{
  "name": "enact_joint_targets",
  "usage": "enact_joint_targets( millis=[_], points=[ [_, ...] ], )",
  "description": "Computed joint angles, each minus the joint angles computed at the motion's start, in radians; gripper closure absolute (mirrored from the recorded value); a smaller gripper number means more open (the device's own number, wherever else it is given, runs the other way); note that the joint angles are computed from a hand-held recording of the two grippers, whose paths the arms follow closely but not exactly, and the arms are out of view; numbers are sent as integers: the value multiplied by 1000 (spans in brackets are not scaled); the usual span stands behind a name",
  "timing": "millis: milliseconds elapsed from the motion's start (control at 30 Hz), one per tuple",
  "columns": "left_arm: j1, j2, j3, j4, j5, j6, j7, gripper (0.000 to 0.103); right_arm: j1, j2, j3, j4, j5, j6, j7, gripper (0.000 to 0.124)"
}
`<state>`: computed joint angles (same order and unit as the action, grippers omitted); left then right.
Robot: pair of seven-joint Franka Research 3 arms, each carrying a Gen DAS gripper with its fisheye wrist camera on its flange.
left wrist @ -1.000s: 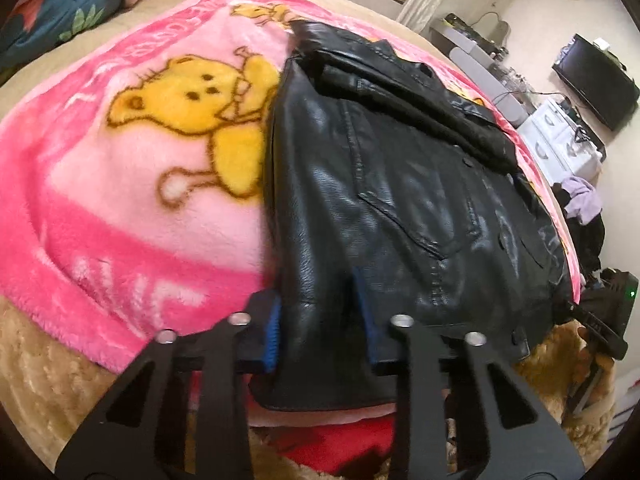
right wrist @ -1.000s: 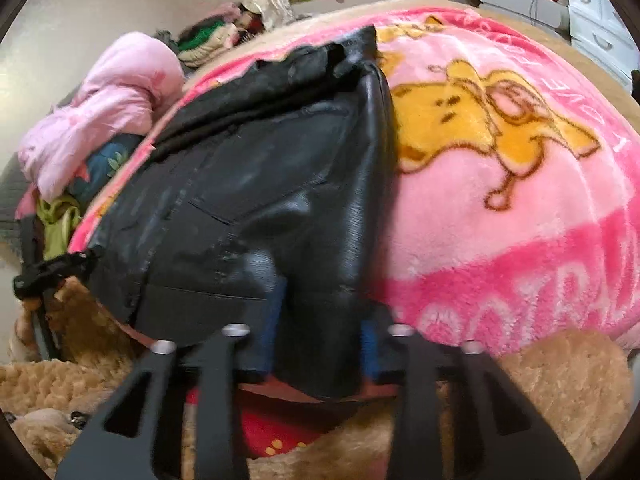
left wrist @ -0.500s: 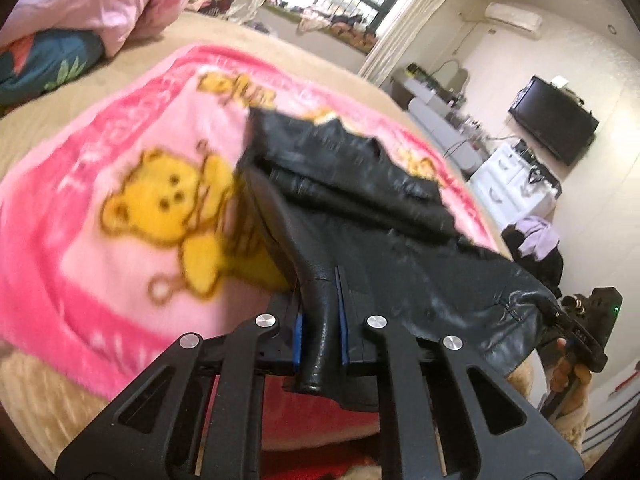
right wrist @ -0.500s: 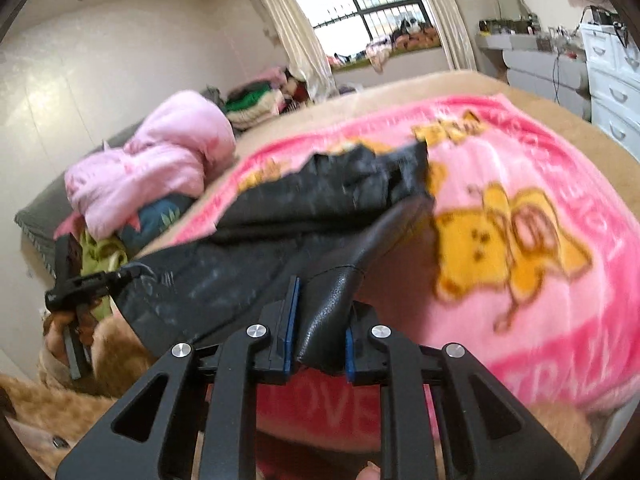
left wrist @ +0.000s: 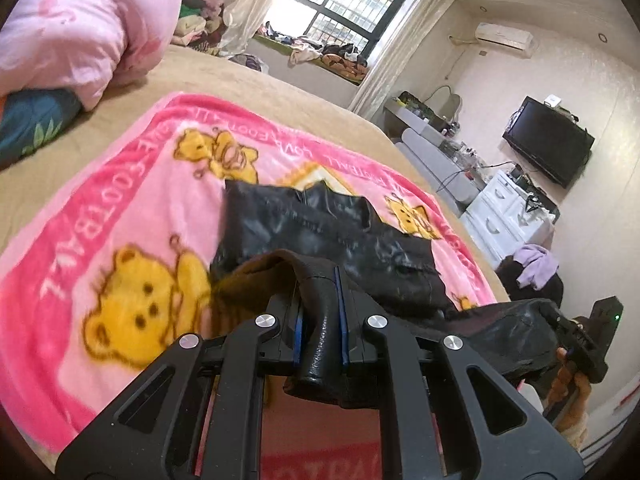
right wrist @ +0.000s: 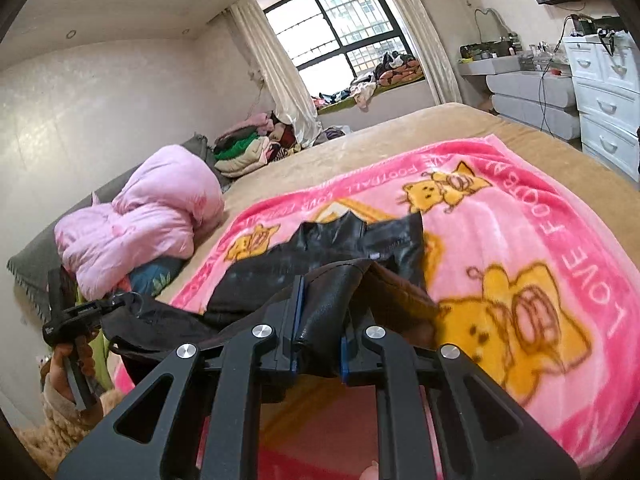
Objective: Fold large clothes
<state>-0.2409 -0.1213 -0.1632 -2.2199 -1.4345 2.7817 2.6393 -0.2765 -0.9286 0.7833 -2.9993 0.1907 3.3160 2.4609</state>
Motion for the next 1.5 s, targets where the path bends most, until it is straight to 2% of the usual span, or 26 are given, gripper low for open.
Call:
enact_joint_targets(
  millis=[167,300,567,733,1067,1200,1500],
  points=[
    [0,69,-19,83,64,45,-35,96,-60,120,-46,51,9,78,-57,111],
    [6,136,-39,151,121,75,-60,96,-117,197,-39,95,40,112,-116,111],
    [54,265,-93,283,266,91,-148,95,-308,294,80,227,107,67,-225,111],
    [98,338,-134,353,357,85,-204,95,-427,338,156,299,105,30,-239,111],
    [155,485,-190,493,579,53,-386,92,-651,414,284,419,-19,-52,-170,107],
    [183,535,-220,536,643,38,-436,89,-721,456,319,458,-81,-84,-130,106],
    [257,627,-302,605,746,20,-502,83,-915,530,451,520,-214,-114,-16,103]
  ],
)
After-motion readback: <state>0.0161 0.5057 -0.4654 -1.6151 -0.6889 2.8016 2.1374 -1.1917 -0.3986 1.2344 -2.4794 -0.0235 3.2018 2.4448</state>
